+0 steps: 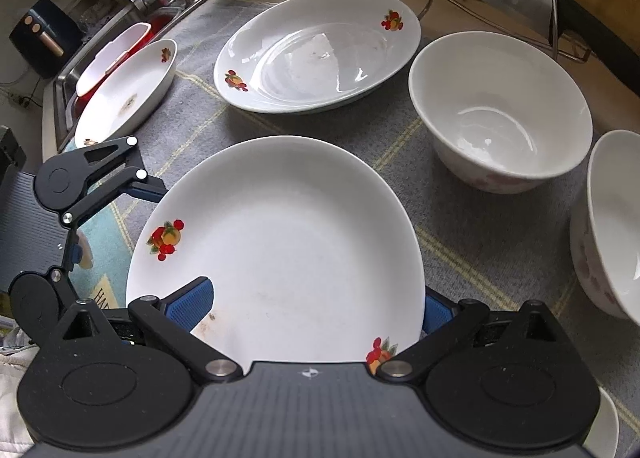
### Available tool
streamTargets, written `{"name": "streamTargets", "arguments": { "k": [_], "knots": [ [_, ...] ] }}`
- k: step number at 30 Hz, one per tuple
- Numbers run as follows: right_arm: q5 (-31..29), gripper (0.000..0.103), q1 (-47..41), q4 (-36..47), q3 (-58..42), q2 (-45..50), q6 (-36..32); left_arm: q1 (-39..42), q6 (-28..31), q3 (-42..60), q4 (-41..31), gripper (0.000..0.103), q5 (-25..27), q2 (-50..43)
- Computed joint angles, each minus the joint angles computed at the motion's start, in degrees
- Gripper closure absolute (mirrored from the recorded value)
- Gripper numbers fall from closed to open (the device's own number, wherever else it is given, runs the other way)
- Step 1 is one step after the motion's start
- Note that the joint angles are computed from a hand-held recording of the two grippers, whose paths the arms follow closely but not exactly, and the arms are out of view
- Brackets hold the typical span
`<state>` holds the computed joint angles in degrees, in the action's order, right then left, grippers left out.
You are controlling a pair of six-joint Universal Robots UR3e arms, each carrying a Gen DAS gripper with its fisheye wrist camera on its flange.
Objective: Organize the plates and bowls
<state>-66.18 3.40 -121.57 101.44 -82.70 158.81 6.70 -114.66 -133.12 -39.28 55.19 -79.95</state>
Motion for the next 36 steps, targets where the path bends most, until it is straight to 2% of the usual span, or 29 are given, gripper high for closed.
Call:
{"name": "streamTargets", "arguments": {
  "k": [21,36],
  "knots": [
    [-0.46,0.000,1.02,-0.09,-1.07,-0.38,1.58,2.11,1.12,-0.88,-2.69,0.002,-1.65,2.85],
    [0.05,0.000,4.26,1.03,-5.79,1.76,1.10,9.05,3.63,-4.72,-12.74,0.002,-2.86,15.71]
  ]
}}
